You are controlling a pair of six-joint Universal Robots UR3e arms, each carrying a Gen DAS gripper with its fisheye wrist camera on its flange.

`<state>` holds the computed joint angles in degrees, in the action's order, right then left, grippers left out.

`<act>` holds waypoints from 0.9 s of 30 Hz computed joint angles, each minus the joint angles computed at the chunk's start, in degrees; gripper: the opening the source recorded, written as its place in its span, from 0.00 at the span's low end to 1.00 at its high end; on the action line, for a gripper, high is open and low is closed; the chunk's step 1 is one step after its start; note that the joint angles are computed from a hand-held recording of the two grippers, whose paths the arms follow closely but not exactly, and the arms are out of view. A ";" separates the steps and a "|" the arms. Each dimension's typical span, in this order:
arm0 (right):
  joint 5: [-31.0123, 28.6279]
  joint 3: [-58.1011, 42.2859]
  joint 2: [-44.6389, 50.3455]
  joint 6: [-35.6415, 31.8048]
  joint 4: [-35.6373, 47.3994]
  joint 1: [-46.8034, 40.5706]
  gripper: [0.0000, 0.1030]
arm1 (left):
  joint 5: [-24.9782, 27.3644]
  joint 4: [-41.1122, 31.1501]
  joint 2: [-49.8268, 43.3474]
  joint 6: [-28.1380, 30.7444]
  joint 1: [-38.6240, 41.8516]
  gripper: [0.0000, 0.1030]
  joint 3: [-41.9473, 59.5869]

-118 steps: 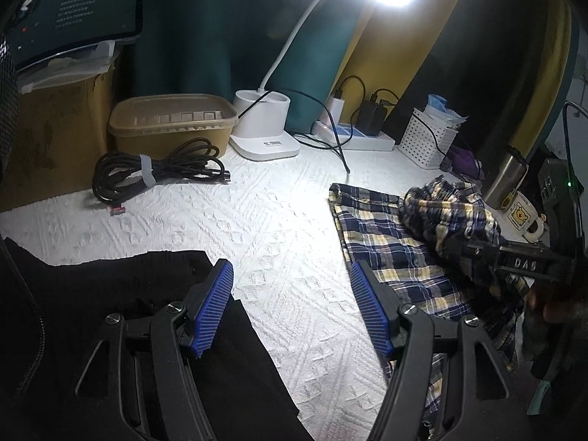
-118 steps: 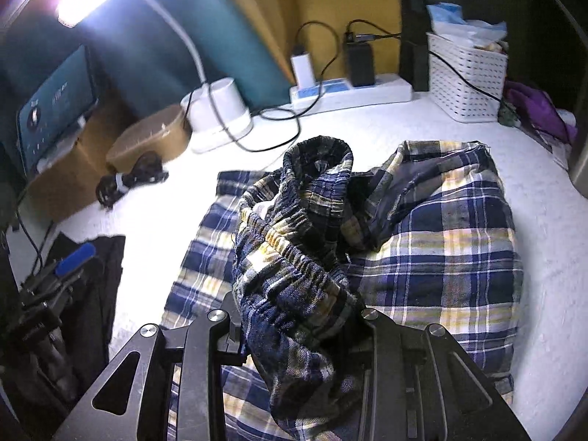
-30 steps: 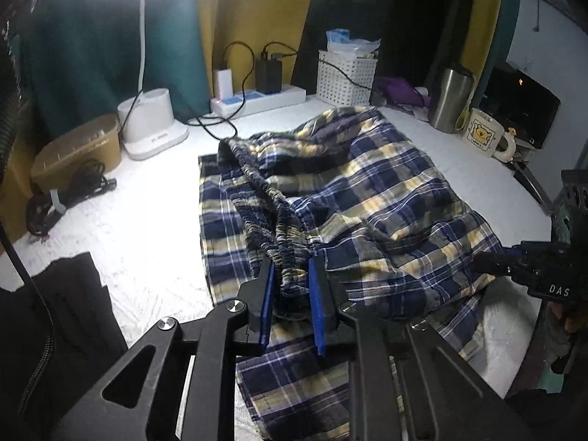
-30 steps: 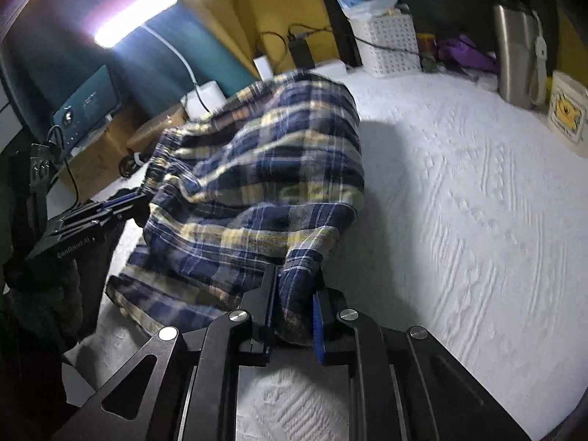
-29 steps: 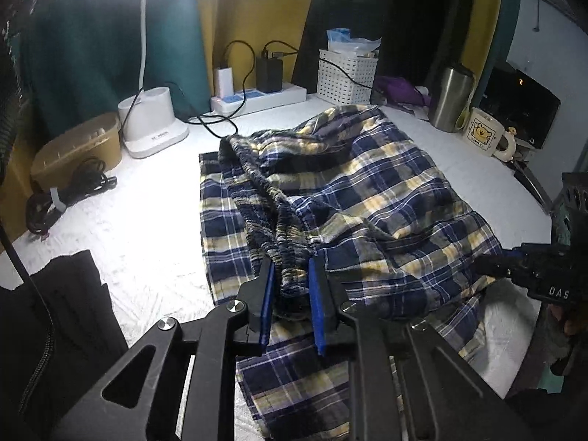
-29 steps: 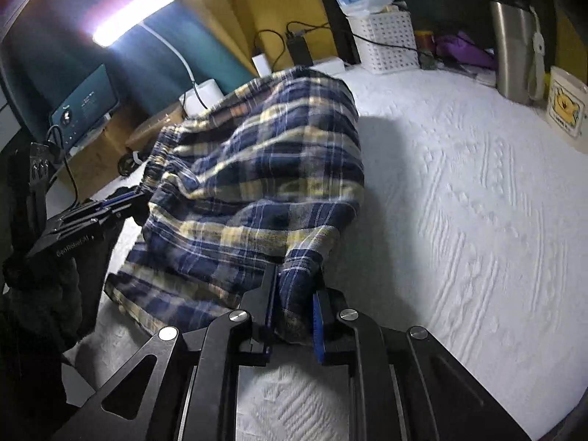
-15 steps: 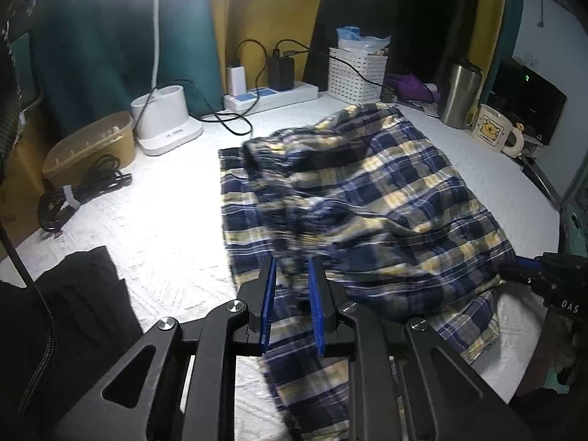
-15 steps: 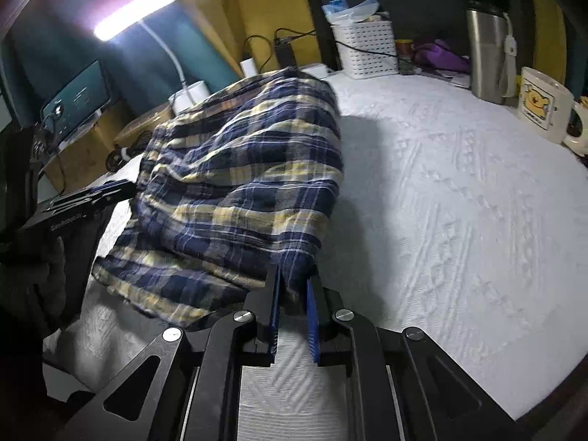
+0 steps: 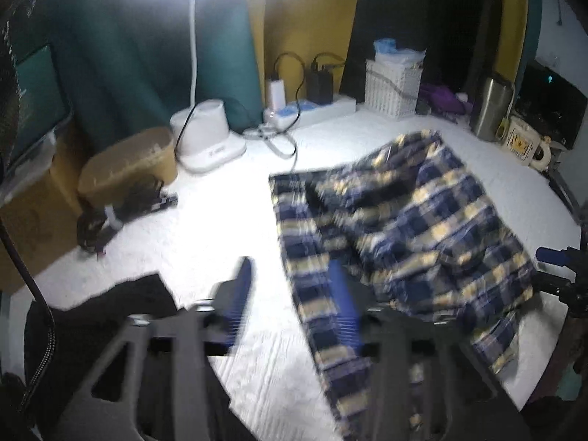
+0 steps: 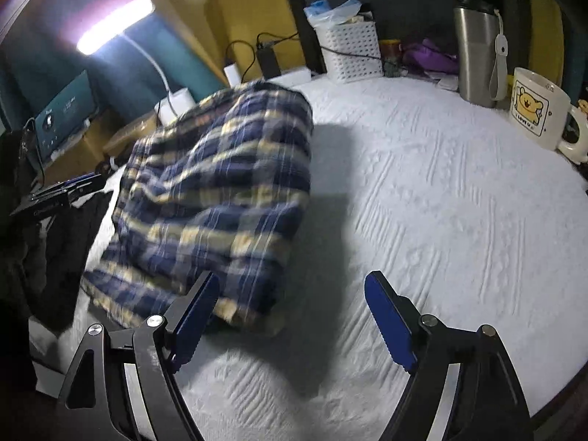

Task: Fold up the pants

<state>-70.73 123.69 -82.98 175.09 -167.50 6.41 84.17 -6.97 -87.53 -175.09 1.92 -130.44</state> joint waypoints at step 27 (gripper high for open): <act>-0.72 -37.53 26.24 1.93 5.43 2.09 0.80 | -4.13 -3.37 -21.77 -1.18 -0.50 0.52 21.51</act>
<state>-71.45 86.16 -56.74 177.03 -162.07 8.50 80.04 -10.34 -109.30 -176.27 1.41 -108.93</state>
